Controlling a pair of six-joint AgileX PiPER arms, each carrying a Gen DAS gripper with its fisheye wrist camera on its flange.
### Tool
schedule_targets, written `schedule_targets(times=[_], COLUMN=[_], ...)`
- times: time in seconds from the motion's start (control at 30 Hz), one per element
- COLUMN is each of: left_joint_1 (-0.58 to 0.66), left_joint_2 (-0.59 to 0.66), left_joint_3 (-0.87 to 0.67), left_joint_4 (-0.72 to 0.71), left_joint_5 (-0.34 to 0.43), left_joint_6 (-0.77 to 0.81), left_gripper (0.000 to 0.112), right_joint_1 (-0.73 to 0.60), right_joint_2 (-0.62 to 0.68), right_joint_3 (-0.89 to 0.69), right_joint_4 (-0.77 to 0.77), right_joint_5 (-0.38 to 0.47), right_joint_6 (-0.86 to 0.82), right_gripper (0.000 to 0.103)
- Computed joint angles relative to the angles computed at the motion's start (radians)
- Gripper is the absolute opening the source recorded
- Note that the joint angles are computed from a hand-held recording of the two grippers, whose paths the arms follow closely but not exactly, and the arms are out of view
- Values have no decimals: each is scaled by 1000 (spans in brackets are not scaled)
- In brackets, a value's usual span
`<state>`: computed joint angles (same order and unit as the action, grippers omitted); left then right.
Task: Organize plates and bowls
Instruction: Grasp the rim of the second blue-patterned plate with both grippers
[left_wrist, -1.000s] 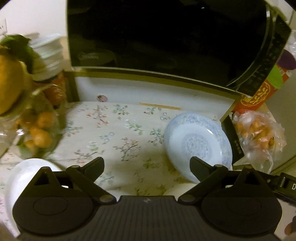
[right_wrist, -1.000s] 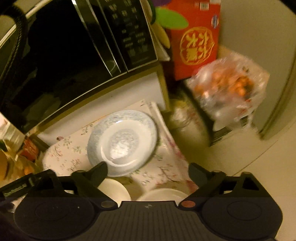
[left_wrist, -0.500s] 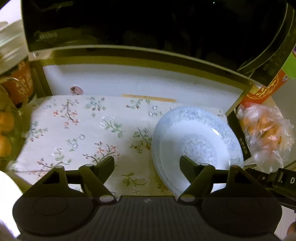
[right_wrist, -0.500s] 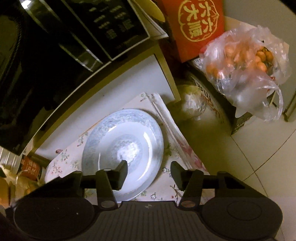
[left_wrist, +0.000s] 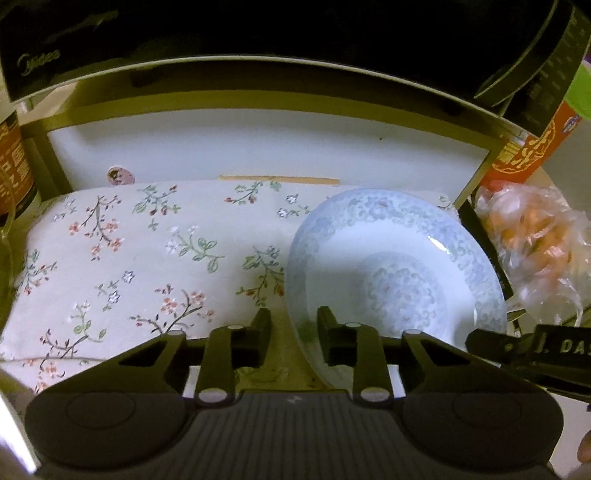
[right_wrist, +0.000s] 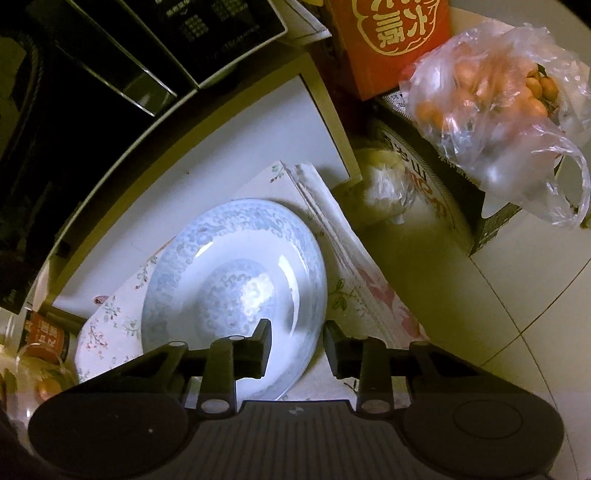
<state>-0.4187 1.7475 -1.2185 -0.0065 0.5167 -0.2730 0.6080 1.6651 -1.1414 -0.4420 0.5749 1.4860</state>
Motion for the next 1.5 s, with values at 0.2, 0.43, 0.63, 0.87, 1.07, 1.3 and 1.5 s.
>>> schedule_targets(times=[0.2, 0.43, 0.63, 0.87, 1.07, 1.3, 1.5], left_joint_1=[-14, 10, 13, 41, 41, 50, 57], left_joint_2=[21, -12, -51, -99, -175, -289, -376], left_joint_3=[-17, 17, 32, 67, 109, 154, 171], left_joint_4=[23, -38, -14, -91, -109, -131, -95], left_joint_5=[-13, -42, -52, -46, -44, -19, 19], left_joint_6=[-23, 60, 32, 75, 74, 77, 40], left_gripper=[17, 11, 9, 9, 9, 9, 9], right_joint_1=[4, 40, 85, 132, 194, 274, 344], right_joint_2=[41, 48, 47, 48, 35, -19, -31], right_joint_3=[-10, -36, -99, -147, -194, -206, -255], right_joint_4=[5, -54, -100, -121, -167, -239, -276], right_joint_5=[1, 58, 168, 256, 359, 453, 534], right_joint_6=[-3, 46, 43, 16, 6, 40, 53], right_gripper=[16, 14, 15, 15, 15, 16, 16])
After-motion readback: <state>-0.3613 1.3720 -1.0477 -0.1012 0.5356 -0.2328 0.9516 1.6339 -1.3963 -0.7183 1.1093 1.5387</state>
